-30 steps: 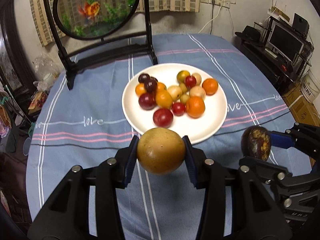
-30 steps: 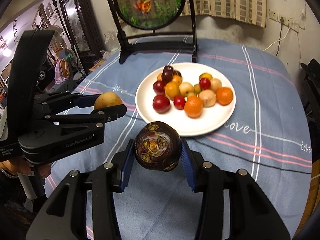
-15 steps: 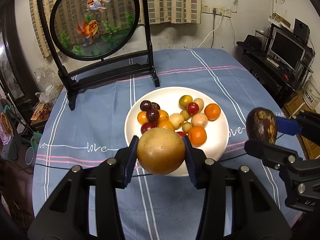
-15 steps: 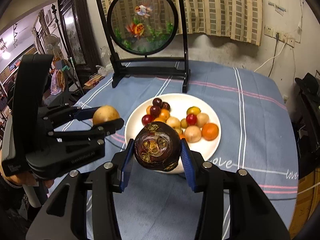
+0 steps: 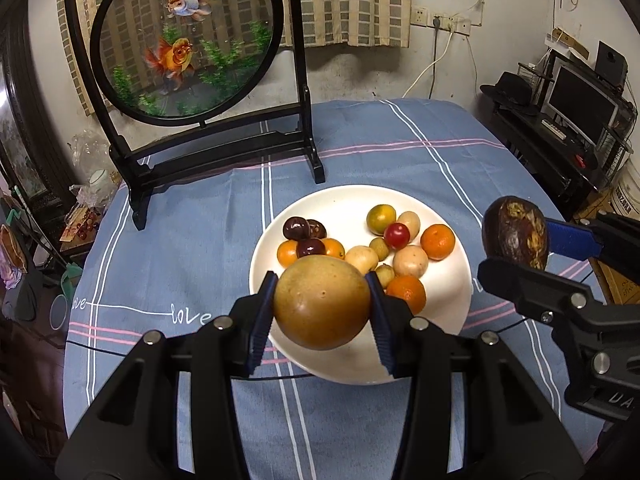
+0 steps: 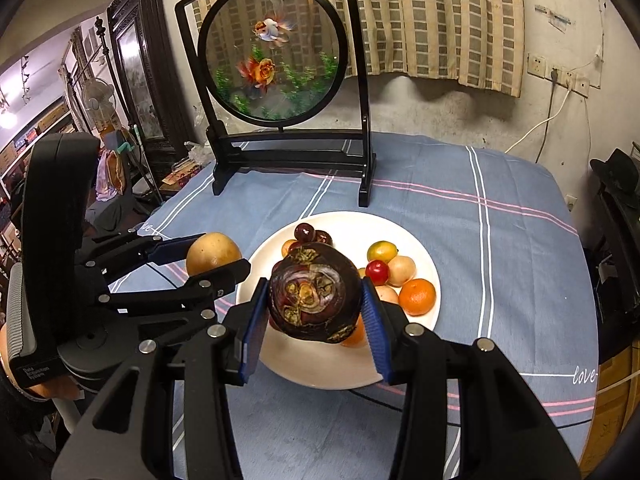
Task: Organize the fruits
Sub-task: 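Lower both brown fruits onto the plate and open both tools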
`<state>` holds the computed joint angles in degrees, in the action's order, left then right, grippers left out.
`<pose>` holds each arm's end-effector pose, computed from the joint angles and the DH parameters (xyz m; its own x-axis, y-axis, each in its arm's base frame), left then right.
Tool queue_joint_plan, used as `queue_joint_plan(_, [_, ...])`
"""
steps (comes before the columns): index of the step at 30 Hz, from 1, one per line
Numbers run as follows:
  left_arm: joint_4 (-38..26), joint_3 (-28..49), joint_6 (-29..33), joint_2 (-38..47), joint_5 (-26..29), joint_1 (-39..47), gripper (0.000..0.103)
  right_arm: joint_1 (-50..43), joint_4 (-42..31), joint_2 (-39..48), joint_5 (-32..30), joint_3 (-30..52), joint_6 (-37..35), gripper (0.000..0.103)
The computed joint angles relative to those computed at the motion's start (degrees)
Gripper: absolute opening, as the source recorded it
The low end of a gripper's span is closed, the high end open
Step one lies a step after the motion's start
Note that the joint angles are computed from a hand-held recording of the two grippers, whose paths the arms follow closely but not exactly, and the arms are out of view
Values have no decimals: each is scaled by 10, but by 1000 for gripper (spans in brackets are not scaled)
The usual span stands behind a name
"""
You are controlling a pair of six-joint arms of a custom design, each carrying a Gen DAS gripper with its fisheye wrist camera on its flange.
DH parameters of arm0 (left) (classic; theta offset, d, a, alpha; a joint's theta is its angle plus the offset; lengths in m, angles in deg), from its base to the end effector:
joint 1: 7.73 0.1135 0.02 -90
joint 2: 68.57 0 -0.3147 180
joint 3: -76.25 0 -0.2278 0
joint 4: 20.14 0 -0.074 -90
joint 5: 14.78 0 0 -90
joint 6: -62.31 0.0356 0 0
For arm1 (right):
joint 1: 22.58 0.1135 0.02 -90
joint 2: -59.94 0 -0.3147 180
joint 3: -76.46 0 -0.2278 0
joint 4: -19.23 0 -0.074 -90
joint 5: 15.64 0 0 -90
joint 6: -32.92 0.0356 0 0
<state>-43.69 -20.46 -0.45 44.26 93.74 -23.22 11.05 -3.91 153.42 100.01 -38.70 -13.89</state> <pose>0.3873 -0.1191 0.2051 -0.4850 0.5848 -0.6502 0.7413 0.6694 0.0491 0.2622 0.1559 0.2351 -0.6660 0.2980 -0.6838 0.2463 0.9532 0.1755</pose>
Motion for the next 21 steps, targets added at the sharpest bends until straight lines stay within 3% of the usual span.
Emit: queue_joint_plan(21, [5,70,-19,83,-36,-30,45,-93,68,63,-82,5,-49,45])
